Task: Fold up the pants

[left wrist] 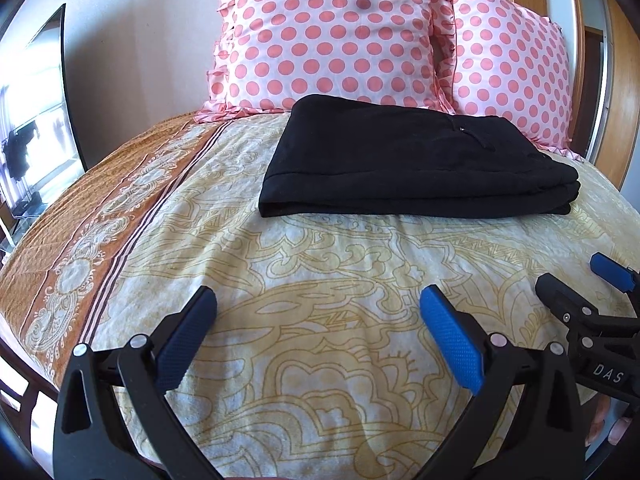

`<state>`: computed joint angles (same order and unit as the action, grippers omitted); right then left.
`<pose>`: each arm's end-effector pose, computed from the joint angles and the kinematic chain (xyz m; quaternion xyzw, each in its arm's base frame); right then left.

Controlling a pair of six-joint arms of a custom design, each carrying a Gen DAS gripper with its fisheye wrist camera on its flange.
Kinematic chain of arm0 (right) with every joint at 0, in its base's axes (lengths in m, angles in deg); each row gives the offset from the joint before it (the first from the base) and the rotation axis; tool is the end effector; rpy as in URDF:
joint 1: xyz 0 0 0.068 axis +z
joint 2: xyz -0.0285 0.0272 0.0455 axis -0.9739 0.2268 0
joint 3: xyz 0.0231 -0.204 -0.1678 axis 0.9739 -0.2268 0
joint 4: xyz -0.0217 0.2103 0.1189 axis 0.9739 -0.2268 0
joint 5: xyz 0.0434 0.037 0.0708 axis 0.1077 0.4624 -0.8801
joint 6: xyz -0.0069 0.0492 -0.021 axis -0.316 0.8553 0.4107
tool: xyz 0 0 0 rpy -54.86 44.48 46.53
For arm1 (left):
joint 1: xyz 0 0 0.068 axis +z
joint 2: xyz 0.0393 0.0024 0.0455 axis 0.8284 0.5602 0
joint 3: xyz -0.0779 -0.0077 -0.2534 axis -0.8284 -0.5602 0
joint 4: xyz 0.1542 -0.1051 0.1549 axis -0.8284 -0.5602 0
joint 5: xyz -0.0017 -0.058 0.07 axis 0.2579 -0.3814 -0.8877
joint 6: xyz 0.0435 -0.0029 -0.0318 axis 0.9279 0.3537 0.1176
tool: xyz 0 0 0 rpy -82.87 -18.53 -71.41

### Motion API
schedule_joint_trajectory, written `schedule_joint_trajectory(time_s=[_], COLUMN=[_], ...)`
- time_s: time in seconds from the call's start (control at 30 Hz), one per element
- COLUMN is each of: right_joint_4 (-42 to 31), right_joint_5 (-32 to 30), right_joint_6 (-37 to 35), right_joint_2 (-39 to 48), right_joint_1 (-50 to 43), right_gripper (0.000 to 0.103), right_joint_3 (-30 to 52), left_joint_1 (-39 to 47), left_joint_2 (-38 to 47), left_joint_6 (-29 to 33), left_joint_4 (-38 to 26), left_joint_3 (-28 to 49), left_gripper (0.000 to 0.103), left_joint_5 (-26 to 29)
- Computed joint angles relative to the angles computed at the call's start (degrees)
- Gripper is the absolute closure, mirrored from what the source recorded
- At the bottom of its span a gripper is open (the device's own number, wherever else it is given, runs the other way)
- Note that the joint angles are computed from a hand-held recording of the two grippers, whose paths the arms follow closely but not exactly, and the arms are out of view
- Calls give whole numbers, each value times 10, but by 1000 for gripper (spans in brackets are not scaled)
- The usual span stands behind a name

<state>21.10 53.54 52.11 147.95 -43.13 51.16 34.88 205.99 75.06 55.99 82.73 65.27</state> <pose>0.2254 0.1337 0.0674 0.0237 0.9148 0.0186 0.4028 0.2660 -0.0958 0.0250 0.0742 0.9001 -0.0262 0.4286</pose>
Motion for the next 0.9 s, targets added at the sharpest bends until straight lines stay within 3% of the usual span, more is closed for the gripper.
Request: schedule_joint_trajectory(time_s=[0.9], right_joint_4=[2], right_joint_5=[1], right_joint_6=[0], right_joint_2=[2], right_joint_1=[2], right_gripper=[1], right_joint_3=[0], left_joint_1=[0], left_joint_2=[-8], left_joint_6=[2], left_joint_4=[-8], left_joint_3=[-1], left_gripper=[2], left_joint_5=[3])
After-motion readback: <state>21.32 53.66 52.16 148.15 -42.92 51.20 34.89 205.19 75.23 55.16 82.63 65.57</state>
